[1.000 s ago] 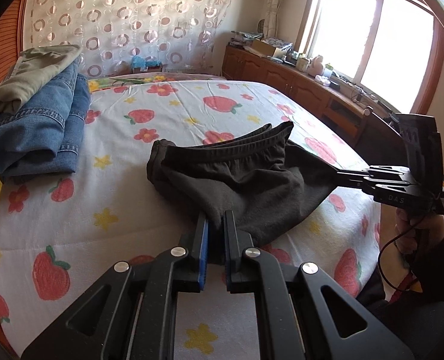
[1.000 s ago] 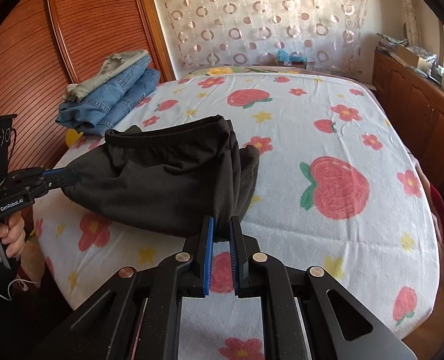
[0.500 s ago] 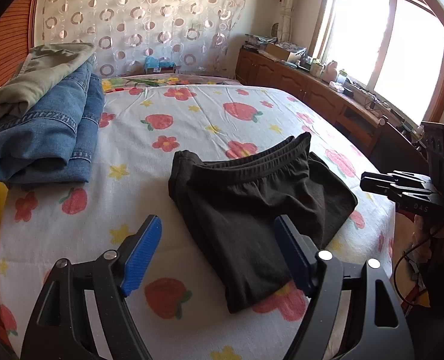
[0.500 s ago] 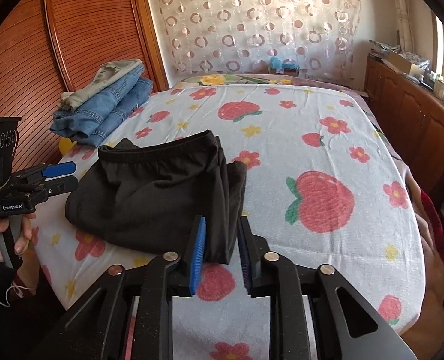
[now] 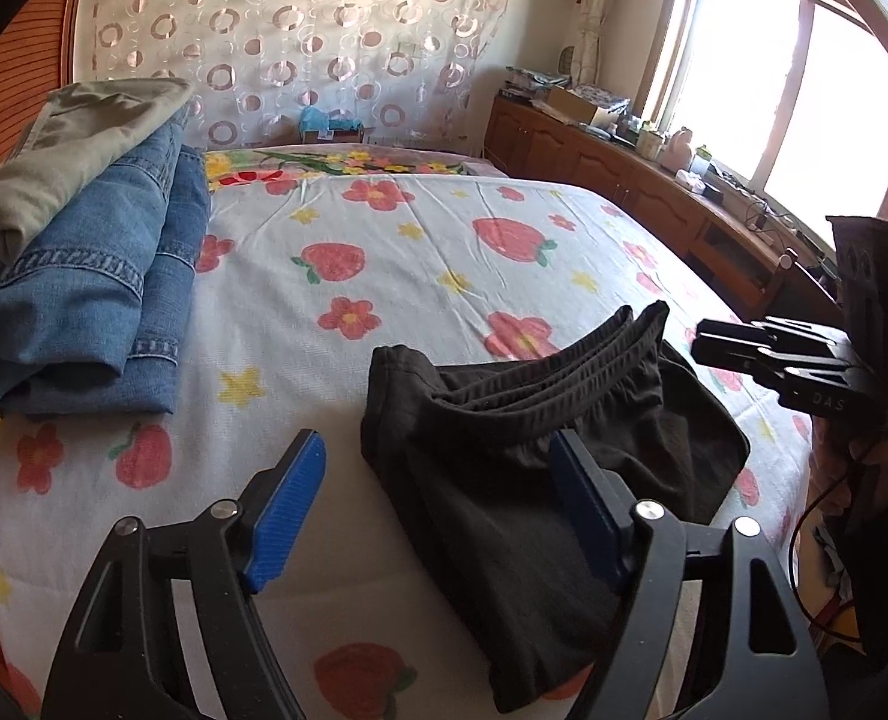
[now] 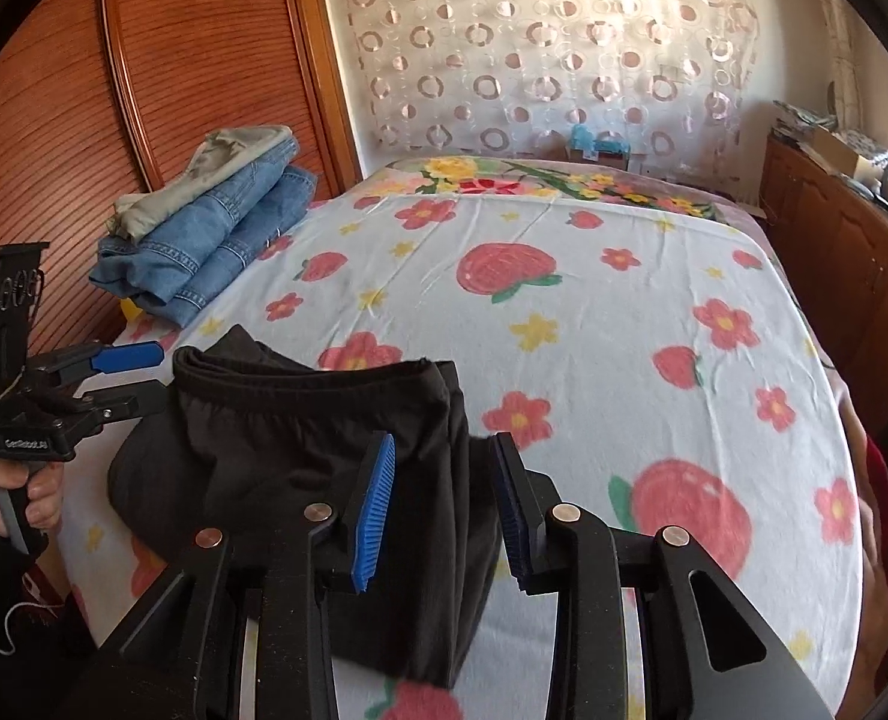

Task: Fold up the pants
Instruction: 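Open both tools and release the shorts, then pinch the shorts' waistband with the left tool and open it again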

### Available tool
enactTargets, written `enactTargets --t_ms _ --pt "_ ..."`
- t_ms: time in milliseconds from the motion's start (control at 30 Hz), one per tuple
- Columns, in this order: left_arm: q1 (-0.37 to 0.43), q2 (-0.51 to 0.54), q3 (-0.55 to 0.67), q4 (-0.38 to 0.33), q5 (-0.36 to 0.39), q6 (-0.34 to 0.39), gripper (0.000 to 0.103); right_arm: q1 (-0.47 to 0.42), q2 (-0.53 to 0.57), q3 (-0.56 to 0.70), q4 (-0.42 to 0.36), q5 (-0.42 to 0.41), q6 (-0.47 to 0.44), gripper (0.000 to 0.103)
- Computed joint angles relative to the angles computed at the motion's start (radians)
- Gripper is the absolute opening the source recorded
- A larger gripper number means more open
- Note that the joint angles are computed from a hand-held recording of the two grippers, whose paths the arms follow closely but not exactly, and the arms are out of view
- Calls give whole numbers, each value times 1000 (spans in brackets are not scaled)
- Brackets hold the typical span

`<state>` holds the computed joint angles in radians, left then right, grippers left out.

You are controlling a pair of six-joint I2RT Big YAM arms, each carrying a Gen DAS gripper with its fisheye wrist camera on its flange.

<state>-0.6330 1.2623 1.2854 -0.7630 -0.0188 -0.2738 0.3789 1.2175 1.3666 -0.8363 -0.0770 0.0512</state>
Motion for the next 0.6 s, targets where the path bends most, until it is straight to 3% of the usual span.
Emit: enactTargets --t_ms 233,433,467,500,533,600 --pt "4 15 11 3 40 39 39 2 91 64 -6 -3 -30 34" --pt "3 35 30 -2 30 54 30 3 125 92 -1 -24 -44 34" --pt "4 38 34 -4 30 56 27 2 124 88 12 -31 -47 30" --pt "5 39 35 -1 29 57 20 0 119 79 29 -44 -50 17" --pt "6 36 34 10 31 56 17 -2 117 75 33 -54 -51 12" --pt "6 32 37 24 39 57 16 -4 110 60 55 -47 -46 8"
